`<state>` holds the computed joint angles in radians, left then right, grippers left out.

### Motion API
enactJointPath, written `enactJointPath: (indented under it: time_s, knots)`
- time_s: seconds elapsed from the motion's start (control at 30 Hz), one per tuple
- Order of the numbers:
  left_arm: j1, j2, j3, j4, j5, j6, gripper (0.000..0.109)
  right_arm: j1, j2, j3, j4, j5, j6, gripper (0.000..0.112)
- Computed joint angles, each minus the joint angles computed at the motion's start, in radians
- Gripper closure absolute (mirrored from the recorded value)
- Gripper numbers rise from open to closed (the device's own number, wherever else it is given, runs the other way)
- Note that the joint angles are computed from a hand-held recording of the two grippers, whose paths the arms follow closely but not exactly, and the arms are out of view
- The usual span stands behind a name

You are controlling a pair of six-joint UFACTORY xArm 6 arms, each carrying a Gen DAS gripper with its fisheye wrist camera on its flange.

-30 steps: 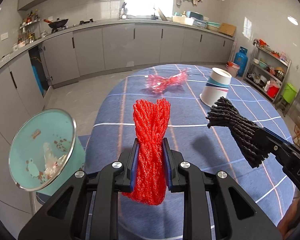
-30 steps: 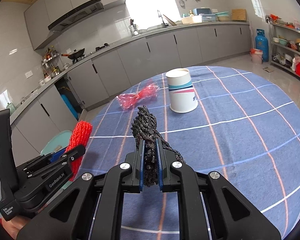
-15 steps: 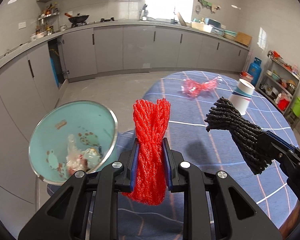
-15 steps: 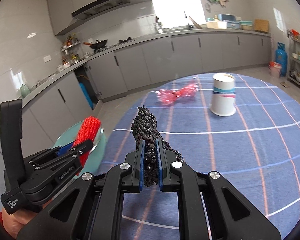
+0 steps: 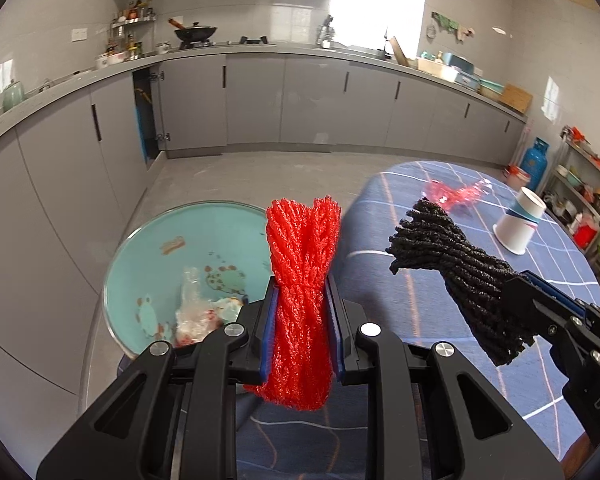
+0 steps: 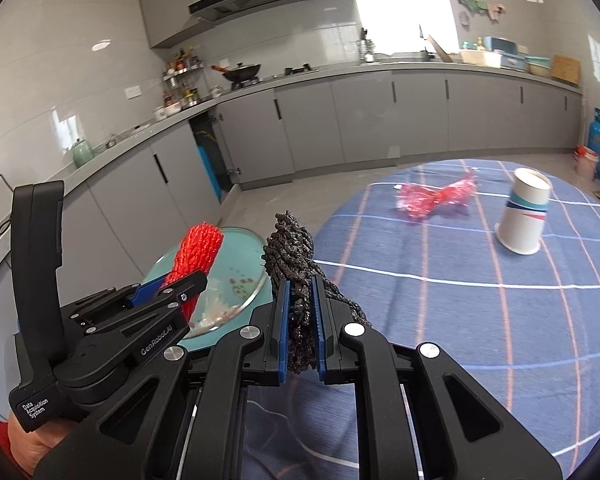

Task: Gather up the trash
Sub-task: 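Carry the red net and black scrubber over the teal bin, then open both tools to drop the net and scrubber into the teal bin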

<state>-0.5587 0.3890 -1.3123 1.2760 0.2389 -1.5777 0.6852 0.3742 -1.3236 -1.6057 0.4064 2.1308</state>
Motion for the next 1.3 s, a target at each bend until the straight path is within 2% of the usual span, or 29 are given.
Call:
enactJointPath:
  time_s: [0.5, 0.83, 1.3]
  knots:
    - [0.163, -0.050, 0.073, 0.103, -0.077, -0.176, 0.087, 0.019, 0.215, -0.290, 0.185, -0.047, -0.264, 0.101]
    - [0.184, 0.024, 0.036, -0.079, -0.063, -0.012, 0.087, 0.015, 0.399, -0.509, 0.452, -0.058, -0.540, 0.101]
    - [0.199, 0.093, -0.008, -0.253, -0.036, 0.162, 0.087, 0.002, 0.550, -0.678, 0.748, -0.054, -0.797, 0.101]
